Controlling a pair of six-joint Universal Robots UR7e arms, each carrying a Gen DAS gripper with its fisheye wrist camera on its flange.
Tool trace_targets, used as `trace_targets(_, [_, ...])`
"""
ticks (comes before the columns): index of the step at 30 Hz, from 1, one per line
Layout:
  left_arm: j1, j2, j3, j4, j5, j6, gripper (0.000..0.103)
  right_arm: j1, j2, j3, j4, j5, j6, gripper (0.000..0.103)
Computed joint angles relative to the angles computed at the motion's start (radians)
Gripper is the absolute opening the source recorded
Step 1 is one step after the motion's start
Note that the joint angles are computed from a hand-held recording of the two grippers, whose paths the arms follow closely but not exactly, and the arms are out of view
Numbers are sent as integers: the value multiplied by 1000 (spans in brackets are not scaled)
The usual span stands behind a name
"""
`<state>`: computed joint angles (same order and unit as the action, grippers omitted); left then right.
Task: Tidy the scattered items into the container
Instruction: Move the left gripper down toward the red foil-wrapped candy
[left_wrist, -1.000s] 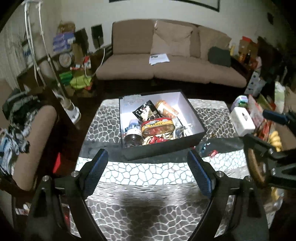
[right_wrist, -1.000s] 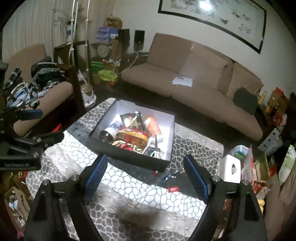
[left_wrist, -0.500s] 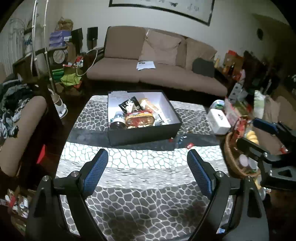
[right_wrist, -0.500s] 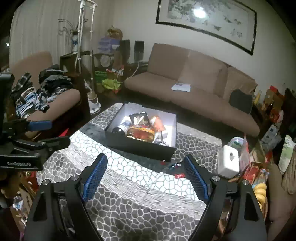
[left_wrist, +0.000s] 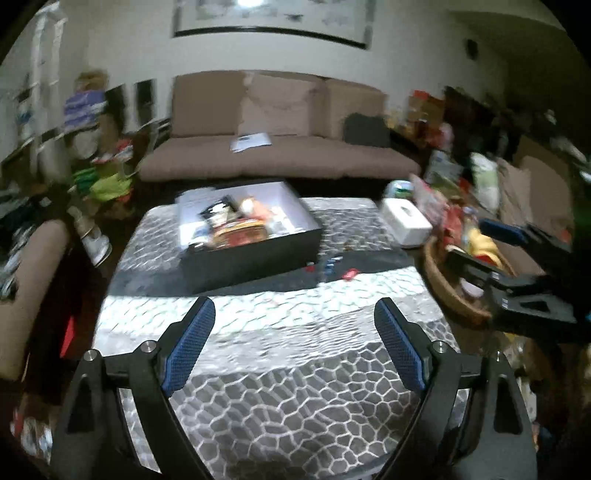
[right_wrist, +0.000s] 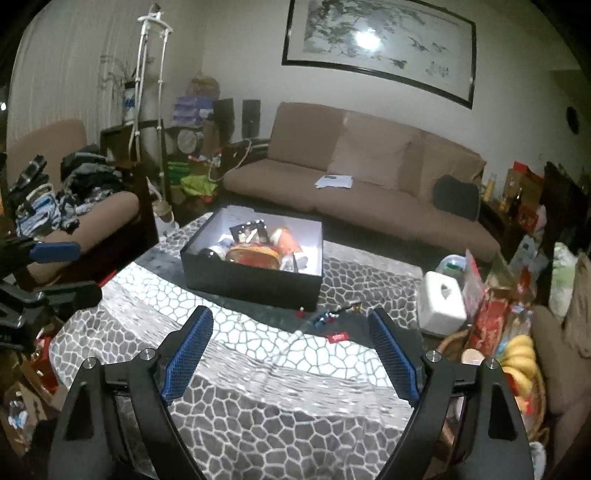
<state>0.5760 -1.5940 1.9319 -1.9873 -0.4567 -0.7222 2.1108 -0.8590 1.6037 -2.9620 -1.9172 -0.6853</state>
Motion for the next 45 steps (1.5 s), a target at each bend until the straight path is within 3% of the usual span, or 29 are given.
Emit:
trace_targets(3, [39,52,55,-313,-9,218,87,-39,25,-23,-14,39,43,88])
trace_targets(10, [166,182,5,-515,-90,280,87,-92,93,-116,-34,32,36,88])
trace_targets(13, [212,224,10,-758,-163,359,87,-108,133,-168,-70,28,28,88])
trace_targets(17, [276,313,-34,-889,-157,400,87,-142,176,-213,-130,40,55,88])
trace_targets(19, [334,333,-33,-997,-287,434,87,-162,182,-233,-87,55,81,88])
trace_targets(22, [438,345,-24,-1105,-571,410,86,-186,203,-340,204,20,225,86])
trace_targets(24, [474,363,-30,-1120,-655,411,86,-180,218,-391,286,-30,247,86])
trace_targets(25, [478,376,-48,-1089,-634,437,86,-179,215,-389,263,-26,216,86])
trace_targets(27, [454,415,-94,-1004,-481,490,87,-182,213,-361,160,1,155,86])
trace_targets(30, [442,498,-163,-923,-286,541,87,-186,253,-414,195,-33,156,86])
trace_targets(31, [450,514,-175,-915,-274,531,87,-189,264,-425,201,-46,161,86])
trace_targets(34, [508,541,-211,-914,-388,457,87,-190,304,-496,334,-145,225,83])
trace_targets(35, [521,554,-226,-909,-393,444,86,-187,315,-514,371,-195,252,82])
trace_targets(39, [539,683,-341,-904,-235,544,85,-191,310,-506,380,-265,328,82])
trace_targets(41, [553,741,-395,-901,-207,609,79,-196,310,-506,392,-275,344,82])
trace_targets(45, [585,834,-496,-907,-181,683,68,-183,342,-511,356,-394,250,82])
